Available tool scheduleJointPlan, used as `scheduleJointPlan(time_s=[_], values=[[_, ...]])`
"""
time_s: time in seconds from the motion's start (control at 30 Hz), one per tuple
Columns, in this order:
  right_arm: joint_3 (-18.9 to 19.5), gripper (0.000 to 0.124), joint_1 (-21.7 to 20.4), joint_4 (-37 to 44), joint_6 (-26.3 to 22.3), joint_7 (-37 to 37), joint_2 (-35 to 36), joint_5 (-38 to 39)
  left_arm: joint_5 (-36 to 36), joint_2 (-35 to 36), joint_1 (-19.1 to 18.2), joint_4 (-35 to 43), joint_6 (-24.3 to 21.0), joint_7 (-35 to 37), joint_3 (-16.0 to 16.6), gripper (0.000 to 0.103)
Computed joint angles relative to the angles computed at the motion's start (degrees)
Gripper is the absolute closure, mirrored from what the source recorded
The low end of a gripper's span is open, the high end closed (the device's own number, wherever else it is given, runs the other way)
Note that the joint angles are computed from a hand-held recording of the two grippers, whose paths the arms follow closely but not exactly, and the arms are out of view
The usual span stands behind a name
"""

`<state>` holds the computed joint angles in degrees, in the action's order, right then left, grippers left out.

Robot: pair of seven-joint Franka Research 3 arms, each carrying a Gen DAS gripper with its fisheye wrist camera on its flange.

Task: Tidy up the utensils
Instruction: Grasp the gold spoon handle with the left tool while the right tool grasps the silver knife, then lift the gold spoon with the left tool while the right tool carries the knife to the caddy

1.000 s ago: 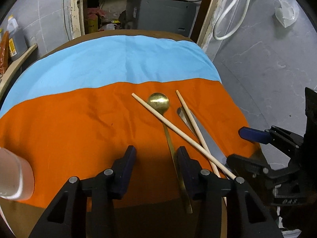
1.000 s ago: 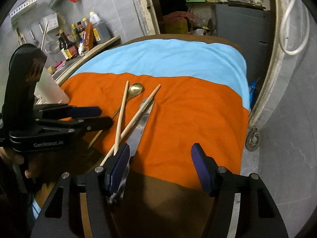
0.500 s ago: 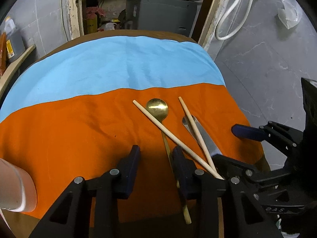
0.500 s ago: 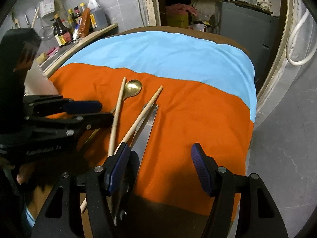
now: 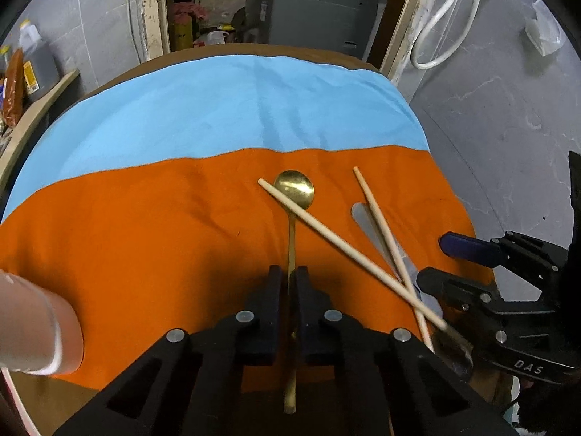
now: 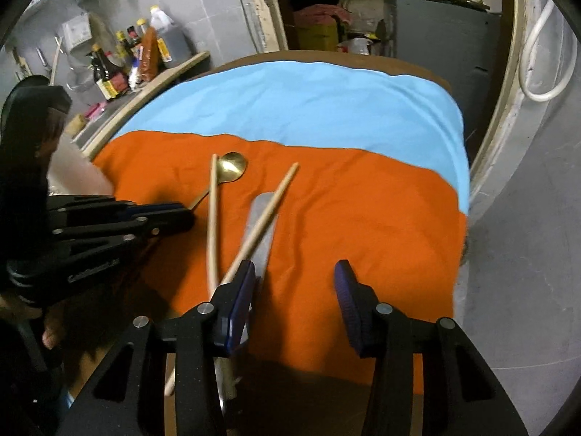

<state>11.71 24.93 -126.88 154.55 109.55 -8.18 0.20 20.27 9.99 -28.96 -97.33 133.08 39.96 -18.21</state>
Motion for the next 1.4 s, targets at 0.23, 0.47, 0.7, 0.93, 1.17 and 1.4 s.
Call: scheduleJointPlan(time_s=[0.23, 0.47, 0.7, 0.93, 1.17, 1.4], values=[[0.53, 0.083, 0.87, 1.59, -2.69, -1.93, 1.38, 0.08, -0.47, -2.19, 0.05, -2.00, -2.02, 0.05, -0.24, 0.097], [0.95, 0.088, 1.86, 7.96, -10.53, 5.43, 4.85, -10.59, -2.53, -6.06, 0.48, -6.30, -2.52, -4.96, -0.84, 0.097], [-1.15, 0.109, 2.27, 3.36, -8.07, 6.23, 0.91, -1.73, -7.83, -10.53, 0.96, -10.95, -1.32, -6.82, -1.60, 0.098], [-2.21, 0.108, 2.37, 2.16, -5.50, -3.35, 0.79, 12.25, -15.86, -9.53, 2.48, -10.99, 1.72, 0.25, -0.77, 0.096], [-2.04, 0.108, 1.79, 6.96, -6.36, -7.07, 5.52, 14.22, -14.65, -5.76, 2.91, -6.88, 0.69, 1.79, -0.77, 0.095], [-1.68, 0.108, 1.94, 10.13, -9.81, -3.49, 7.17, 9.52, -10.81, -3.32, 1.75, -2.33, -4.87, 1.74, -0.97, 0.098]])
